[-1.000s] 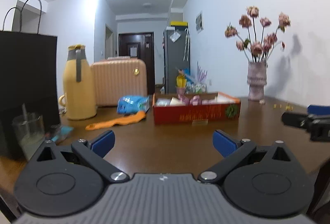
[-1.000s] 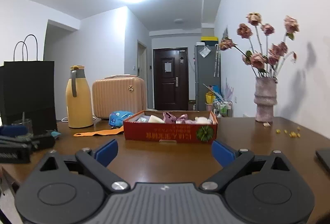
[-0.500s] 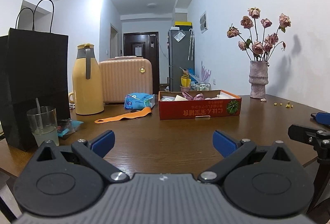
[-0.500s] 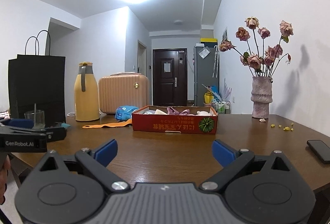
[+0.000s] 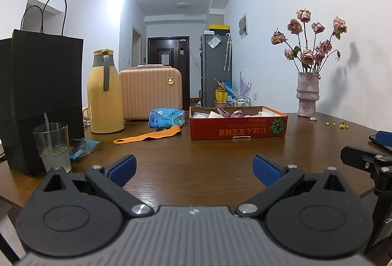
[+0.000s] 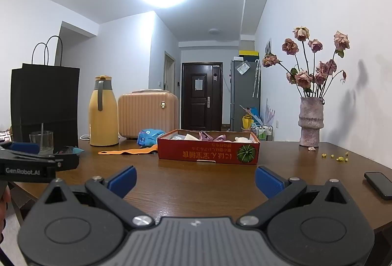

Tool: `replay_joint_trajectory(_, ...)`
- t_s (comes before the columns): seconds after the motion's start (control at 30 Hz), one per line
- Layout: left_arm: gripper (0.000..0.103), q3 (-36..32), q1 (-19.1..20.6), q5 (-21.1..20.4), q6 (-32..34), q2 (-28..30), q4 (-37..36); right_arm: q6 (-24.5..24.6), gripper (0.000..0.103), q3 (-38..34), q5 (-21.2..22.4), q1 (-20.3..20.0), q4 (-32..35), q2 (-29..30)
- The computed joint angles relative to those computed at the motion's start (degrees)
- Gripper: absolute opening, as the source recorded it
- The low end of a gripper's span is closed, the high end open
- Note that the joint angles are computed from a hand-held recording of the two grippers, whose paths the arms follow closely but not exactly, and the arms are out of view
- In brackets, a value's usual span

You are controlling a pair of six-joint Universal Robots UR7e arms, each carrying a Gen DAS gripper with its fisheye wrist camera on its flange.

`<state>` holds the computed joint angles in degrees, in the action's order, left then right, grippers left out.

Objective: Organize soft objects

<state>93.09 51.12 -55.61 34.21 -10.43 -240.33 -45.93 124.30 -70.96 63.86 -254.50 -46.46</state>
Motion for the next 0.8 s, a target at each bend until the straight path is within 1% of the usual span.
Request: replay_joint_trajectory(0.8, 0.103, 0.3, -0.1, -0.1, 0.0, 0.1, 0.4, 0.3, 0.103, -0.2, -0.6, 0.0, 1.3, -0.3)
